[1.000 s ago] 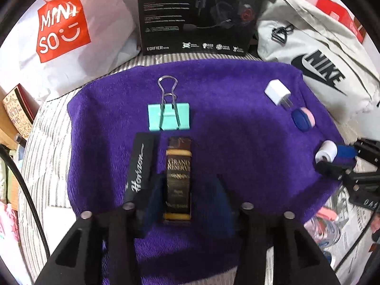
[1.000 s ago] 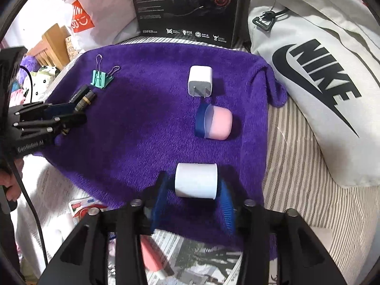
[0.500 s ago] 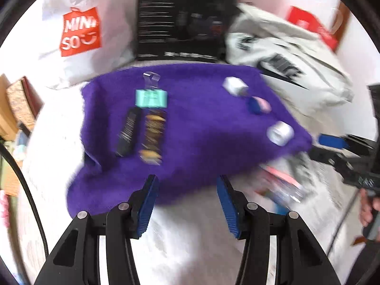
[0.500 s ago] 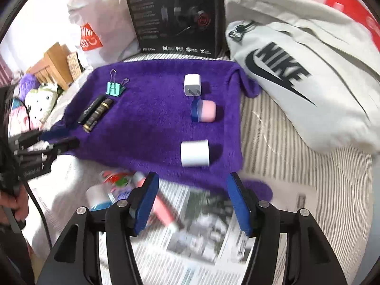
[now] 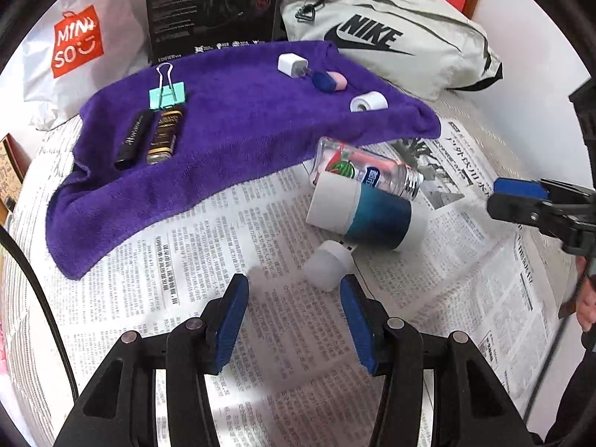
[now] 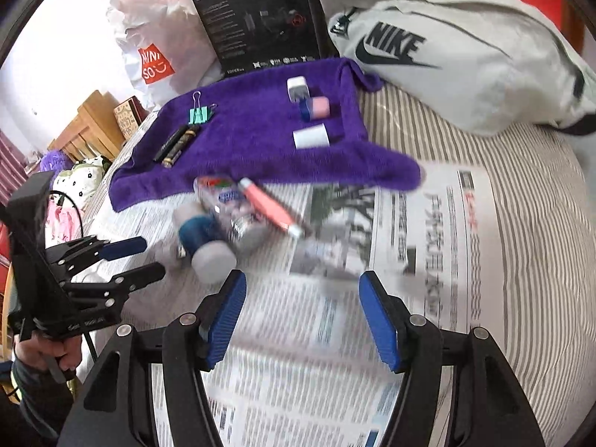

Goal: Organize rigid objects
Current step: 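Reach the left tool to the white USB light and grasp it, then grasp the pink tube on the newspaper with the right tool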

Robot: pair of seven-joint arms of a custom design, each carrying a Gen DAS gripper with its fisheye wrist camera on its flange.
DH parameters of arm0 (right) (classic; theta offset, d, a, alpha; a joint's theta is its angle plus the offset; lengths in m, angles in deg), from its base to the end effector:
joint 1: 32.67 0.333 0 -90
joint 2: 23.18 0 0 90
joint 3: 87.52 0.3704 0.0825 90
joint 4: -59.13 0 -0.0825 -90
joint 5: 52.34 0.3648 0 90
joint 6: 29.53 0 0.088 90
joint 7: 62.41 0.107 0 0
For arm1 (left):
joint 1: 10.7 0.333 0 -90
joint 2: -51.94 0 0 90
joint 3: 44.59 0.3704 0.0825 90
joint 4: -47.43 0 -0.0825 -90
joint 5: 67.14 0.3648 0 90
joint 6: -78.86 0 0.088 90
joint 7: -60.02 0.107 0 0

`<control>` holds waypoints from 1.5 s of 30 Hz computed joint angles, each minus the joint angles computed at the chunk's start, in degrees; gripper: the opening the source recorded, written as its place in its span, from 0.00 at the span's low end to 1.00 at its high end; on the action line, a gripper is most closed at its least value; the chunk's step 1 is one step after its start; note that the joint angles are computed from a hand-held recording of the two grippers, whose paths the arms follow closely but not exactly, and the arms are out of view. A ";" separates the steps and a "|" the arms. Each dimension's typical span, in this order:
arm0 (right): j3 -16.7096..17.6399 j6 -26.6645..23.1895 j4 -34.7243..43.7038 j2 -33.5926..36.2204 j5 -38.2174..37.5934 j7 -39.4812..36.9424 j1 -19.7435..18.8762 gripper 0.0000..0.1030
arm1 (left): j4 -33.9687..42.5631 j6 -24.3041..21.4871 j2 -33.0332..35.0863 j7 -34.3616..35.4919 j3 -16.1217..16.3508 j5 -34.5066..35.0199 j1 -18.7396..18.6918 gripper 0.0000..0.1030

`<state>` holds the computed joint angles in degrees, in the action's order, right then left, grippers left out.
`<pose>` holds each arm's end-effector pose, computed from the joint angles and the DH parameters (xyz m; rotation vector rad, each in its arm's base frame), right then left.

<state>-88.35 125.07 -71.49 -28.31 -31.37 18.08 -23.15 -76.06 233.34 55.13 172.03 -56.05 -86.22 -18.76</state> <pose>0.5175 0.0667 0.5122 -1.8692 1.8206 -0.2535 0.5428 -0.1788 0.4919 -1.5144 2.4291 -0.7224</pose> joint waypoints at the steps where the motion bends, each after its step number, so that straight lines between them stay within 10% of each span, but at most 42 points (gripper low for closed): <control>1: -0.02 0.22 -0.51 -0.33 0.36 -0.04 0.03 0.61 | 0.28 -0.09 0.32 0.72 -0.12 -0.28 -0.03 0.48; 10: -0.20 -0.09 -2.29 -1.28 1.39 0.49 0.16 0.61 | 2.96 -0.09 2.61 2.56 -1.13 4.54 -1.02 0.26; 32: 1.18 2.97 4.26 5.82 -3.56 -3.24 0.58 0.61 | -3.82 3.49 -2.24 -5.12 1.90 5.71 1.63 0.26; 38: 0.99 2.49 8.36 10.64 -16.51 -0.36 0.06 0.47 | -3.97 3.54 -2.43 -2.57 1.86 1.40 1.89 0.26; 45: 3.27 2.08 11.28 13.98 -12.67 -10.01 -1.42 0.40 | -3.95 3.50 -2.42 -2.06 1.90 0.89 1.83 0.26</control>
